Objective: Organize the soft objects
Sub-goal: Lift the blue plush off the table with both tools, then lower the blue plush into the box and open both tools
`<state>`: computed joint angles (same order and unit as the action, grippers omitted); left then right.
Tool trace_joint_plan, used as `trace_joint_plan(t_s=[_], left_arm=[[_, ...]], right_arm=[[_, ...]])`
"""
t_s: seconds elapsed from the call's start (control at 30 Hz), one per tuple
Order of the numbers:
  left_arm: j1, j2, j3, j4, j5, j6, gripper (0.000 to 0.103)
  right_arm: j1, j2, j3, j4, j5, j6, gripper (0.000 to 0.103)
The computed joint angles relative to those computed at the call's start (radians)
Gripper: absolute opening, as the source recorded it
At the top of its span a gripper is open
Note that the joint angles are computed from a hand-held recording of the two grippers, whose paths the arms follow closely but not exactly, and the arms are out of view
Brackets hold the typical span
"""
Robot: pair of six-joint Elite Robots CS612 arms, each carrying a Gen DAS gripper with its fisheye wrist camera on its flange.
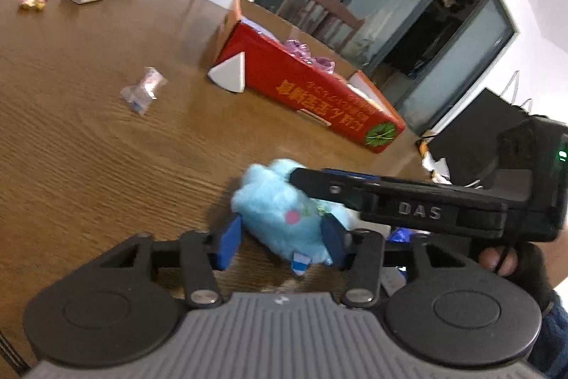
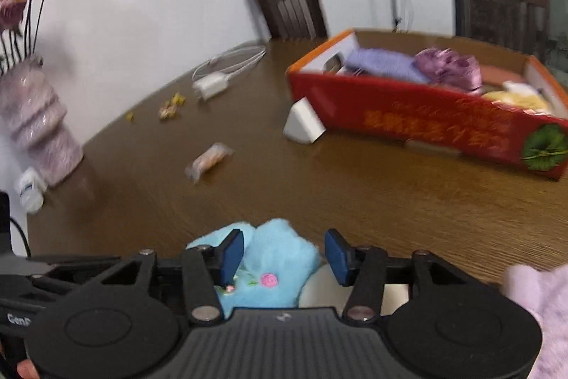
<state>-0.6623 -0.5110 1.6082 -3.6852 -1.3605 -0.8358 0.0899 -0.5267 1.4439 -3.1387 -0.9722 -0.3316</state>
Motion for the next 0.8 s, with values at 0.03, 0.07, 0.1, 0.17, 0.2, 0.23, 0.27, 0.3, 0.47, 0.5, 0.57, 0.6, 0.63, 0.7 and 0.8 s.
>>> trace_joint_plan(t_s=[0.03,0.07,0.1,0.17,0.2,0.23,0.27,0.3,0.47,0.5,0.57,0.6,0.63,0.7,0.8], left_arm=[[0.001,0.002,0.001,-0.009,0.001,-0.006,0.047],[0.001,0.005,0.003,-0.021,0.012,-0.007,0.046],[-0.002,0.005,0.007,-0.029,0.038,-0.011,0.045],[-0.006,-0.003,0.023,-0.025,0.092,-0.024,0.045],[-0.007,-0.008,0.03,-0.021,0.111,-0.027,0.044],[-0.008,-0.014,0.037,-0.01,0.136,-0.037,0.044],[-0.008,-0.017,0.044,-0.008,0.152,-0.046,0.044],[-0.006,-0.018,0.048,-0.021,0.148,-0.055,0.044],[0.002,0.0,0.036,-0.123,0.048,-0.044,0.06],[0.001,-0.001,0.032,-0.113,0.04,-0.041,0.062],[0.002,-0.001,0.024,-0.077,0.023,-0.035,0.06],[0.004,0.002,0.018,-0.069,0.005,-0.031,0.051],[0.005,0.005,0.014,-0.058,-0.009,-0.03,0.045],[-0.002,0.01,0.008,-0.053,0.015,-0.021,0.044],[0.004,0.009,-0.001,-0.085,0.009,-0.024,0.043]], right_arm=[[-0.002,0.004,-0.009,0.021,0.022,0.004,0.046],[-0.004,0.004,-0.012,0.035,0.036,0.009,0.046],[-0.008,0.004,-0.013,0.042,0.049,0.014,0.045],[-0.013,0.001,-0.008,0.046,0.074,0.016,0.044],[-0.016,-0.002,-0.003,0.052,0.087,0.017,0.043],[-0.018,-0.006,0.002,0.057,0.099,0.01,0.043],[-0.019,-0.009,0.008,0.057,0.104,0.005,0.043],[-0.018,-0.01,0.01,0.058,0.103,0.003,0.043],[-0.02,-0.011,0.007,0.074,0.124,0.012,0.054],[-0.02,-0.008,0.004,0.074,0.124,0.015,0.054],[-0.018,-0.003,-0.007,0.086,0.109,0.015,0.05],[-0.019,0.0,-0.012,0.096,0.115,0.014,0.043],[-0.021,0.003,-0.017,0.11,0.132,0.014,0.037],[-0.022,0.005,-0.021,0.123,0.148,0.007,0.035],[-0.025,0.009,-0.026,0.098,0.157,0.047,0.032]])
